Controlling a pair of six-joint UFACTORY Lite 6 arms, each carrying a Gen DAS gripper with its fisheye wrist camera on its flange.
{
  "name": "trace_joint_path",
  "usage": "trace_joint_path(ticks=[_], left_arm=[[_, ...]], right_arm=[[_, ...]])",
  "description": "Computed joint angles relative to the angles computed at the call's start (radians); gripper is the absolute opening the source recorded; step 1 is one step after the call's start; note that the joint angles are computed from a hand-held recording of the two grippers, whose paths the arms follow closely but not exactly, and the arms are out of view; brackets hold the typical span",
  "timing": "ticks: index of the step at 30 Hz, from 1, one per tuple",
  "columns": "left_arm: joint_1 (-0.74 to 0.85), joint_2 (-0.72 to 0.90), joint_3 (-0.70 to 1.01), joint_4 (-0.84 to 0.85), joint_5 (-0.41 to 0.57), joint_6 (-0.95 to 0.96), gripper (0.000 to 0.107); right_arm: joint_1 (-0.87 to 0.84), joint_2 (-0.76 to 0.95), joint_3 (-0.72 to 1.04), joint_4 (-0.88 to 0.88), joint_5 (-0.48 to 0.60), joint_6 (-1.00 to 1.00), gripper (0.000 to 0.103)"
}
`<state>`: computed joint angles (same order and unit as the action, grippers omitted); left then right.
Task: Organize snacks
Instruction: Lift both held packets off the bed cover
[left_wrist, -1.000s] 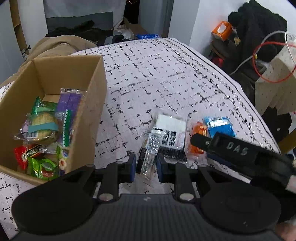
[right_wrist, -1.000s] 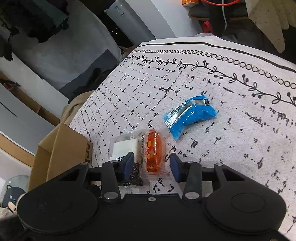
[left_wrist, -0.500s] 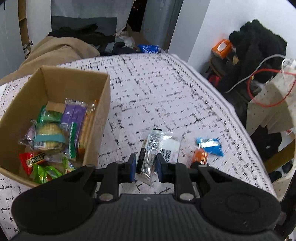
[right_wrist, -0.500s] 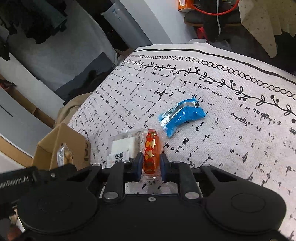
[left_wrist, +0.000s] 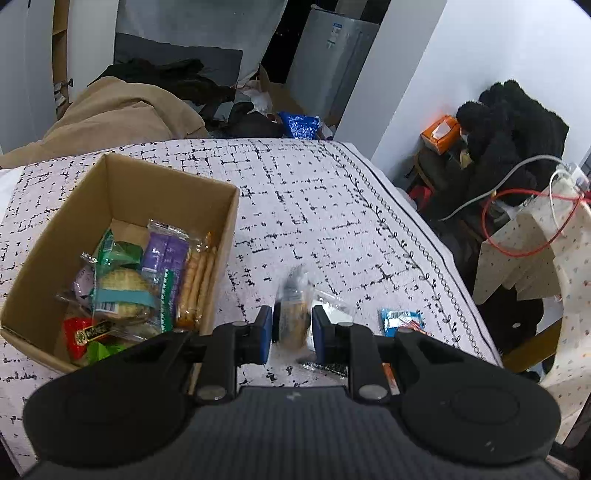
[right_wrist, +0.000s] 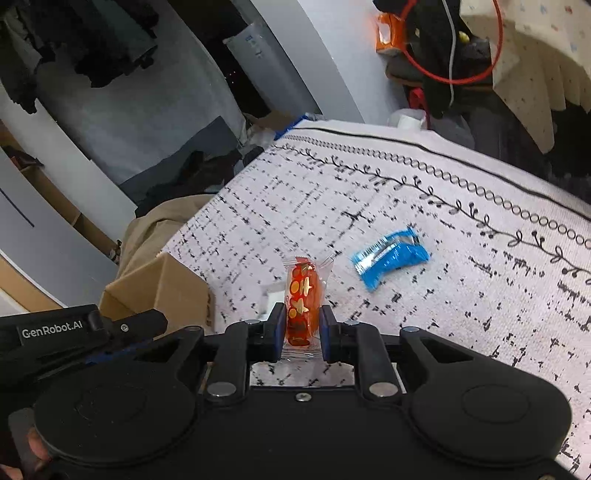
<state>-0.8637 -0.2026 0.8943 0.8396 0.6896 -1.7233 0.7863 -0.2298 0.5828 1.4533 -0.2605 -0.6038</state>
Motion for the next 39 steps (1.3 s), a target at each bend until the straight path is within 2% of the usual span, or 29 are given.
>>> trace_joint_path(ticks=[8,11,15,17,21,25,28,32,39], left_arm=[[0.047,-0.088,-0.023,-0.054,-0.02,0.078,0.022],[0.073,-0.112,-0.032,-0.087,-0.043,0.125,0.019],[0.127,-0.122,-0.057,-0.232,-0.108,0.284,0.02],[0.128,-0.111,-0.062,-0.266,-0.11,0.321,0.021],[0.132,-0.096,-0.064,-0.339,-0.132,0.409,0.025],[0.13,-0.077,-0.066,-0.388,-0.152,0.457,0.042],[0.119,-0.063,-0.075,-0.385,-0.156,0.451,0.052],[0.109,-0.035,-0.075,-0.409,-0.152,0.483,0.053],[0.051,0.04,-0.071,-0.324,-0.128,0.422,0.053]], right_arm=[[0.075,0.035,0.098,0.214,-0.071,-0.213,0.019],[0.093,0.04,0.105,0.227,-0.095,-0.215,0.019],[0.112,0.017,0.079,0.252,-0.128,-0.205,0.019],[0.109,-0.003,0.057,0.271,-0.133,-0.21,0.019],[0.103,-0.038,0.02,0.286,-0.134,-0.216,0.019],[0.099,-0.076,-0.018,0.27,-0.132,-0.198,0.019],[0.09,-0.11,-0.06,0.239,-0.122,-0.164,0.019],[0.064,-0.139,-0.132,0.11,-0.087,-0.027,0.019],[-0.008,-0.146,-0.21,-0.219,-0.026,0.285,0.019]])
